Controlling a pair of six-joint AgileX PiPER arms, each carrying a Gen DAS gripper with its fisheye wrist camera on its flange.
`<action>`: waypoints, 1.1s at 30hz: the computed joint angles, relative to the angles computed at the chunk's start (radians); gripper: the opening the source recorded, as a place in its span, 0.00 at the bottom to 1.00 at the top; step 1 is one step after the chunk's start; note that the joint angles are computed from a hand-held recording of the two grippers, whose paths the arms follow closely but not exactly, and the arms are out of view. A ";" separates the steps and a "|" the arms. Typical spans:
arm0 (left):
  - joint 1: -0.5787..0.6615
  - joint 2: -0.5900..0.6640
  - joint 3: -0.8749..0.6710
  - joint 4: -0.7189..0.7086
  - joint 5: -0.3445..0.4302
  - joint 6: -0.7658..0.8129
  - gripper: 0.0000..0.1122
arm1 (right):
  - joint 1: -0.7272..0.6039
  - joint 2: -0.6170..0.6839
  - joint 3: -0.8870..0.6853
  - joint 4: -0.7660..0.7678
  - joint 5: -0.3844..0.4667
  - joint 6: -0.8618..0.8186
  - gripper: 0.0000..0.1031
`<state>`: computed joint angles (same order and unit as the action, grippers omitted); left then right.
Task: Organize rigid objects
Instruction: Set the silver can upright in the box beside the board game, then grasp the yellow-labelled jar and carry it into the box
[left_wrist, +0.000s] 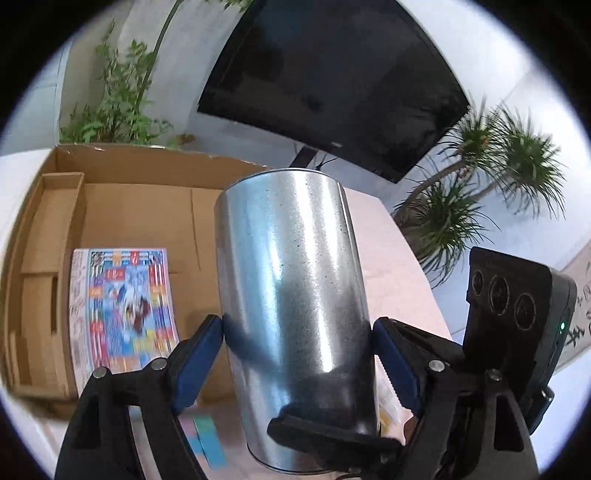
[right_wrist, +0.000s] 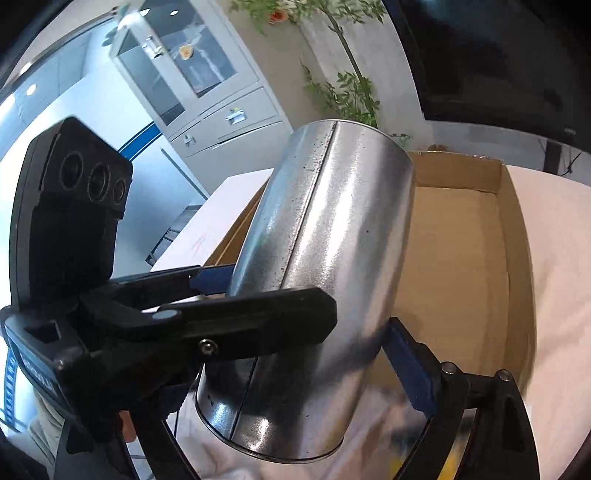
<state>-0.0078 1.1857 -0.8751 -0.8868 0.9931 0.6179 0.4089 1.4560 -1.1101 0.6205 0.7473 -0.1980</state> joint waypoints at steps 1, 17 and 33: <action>0.007 0.078 -0.021 -0.022 -0.008 0.018 0.73 | -0.032 0.036 -0.016 0.032 0.016 -0.040 0.87; -0.055 0.363 -0.003 0.018 -0.151 0.051 0.72 | -0.099 0.188 0.065 0.101 0.034 -0.175 0.87; 0.039 -0.208 0.369 0.013 0.006 0.138 0.73 | -0.316 -0.398 0.540 -0.111 0.138 -0.139 0.79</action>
